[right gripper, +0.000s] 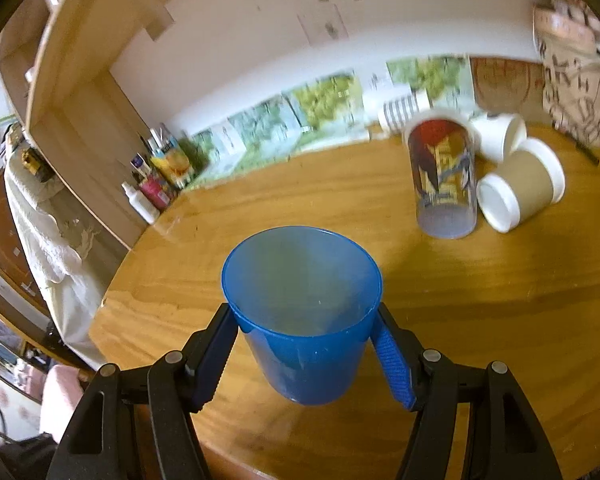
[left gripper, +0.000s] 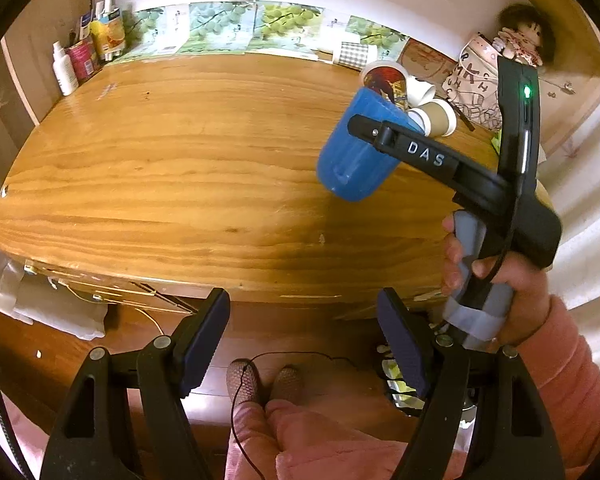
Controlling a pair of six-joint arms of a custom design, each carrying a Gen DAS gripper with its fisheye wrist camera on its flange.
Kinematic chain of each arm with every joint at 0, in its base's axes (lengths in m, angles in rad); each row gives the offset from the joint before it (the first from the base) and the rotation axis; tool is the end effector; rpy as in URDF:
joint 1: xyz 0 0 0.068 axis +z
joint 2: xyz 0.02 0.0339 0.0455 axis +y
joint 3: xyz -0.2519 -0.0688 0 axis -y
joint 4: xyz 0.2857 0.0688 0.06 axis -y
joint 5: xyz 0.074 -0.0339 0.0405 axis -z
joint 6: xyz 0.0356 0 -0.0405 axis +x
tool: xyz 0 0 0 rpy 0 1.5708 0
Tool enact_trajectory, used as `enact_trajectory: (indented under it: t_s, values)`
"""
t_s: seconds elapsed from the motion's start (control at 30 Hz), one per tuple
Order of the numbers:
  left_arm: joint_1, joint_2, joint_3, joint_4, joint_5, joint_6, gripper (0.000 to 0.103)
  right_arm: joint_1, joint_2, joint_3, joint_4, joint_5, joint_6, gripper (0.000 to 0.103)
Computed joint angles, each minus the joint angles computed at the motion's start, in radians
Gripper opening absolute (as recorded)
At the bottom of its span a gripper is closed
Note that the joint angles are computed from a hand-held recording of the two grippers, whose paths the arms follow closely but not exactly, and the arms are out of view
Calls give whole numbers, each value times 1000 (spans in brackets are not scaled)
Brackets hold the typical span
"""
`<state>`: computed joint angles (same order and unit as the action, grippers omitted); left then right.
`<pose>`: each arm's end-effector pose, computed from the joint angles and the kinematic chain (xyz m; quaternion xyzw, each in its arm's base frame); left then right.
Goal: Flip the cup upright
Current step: 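Lower the upright blue cup onto the desk and open the right gripper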
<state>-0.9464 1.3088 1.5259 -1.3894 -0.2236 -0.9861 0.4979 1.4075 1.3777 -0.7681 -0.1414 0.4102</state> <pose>0.1602 -0.2088 0.3767 -0.0414 0.9735 -0.0997 0.2018 0.2987 0.1681 0.3353 -0.0671 0.9219 0.2237 0.3092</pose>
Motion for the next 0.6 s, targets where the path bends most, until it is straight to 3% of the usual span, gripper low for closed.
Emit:
enact_trajectory:
  t_s: [0.27, 0.4, 0.6]
  values:
    - [-12, -23, -55, -12, 27, -45, 79, 56, -102, -184, 193, 176, -8, 68]
    - [-23, -29, -72, -14, 32, -60, 79, 100, -133, -257, 269, 322, -57, 68]
    - [-34, -35, -85, -22, 46, -73, 79, 151, -146, -323, 347, 437, -168, 68]
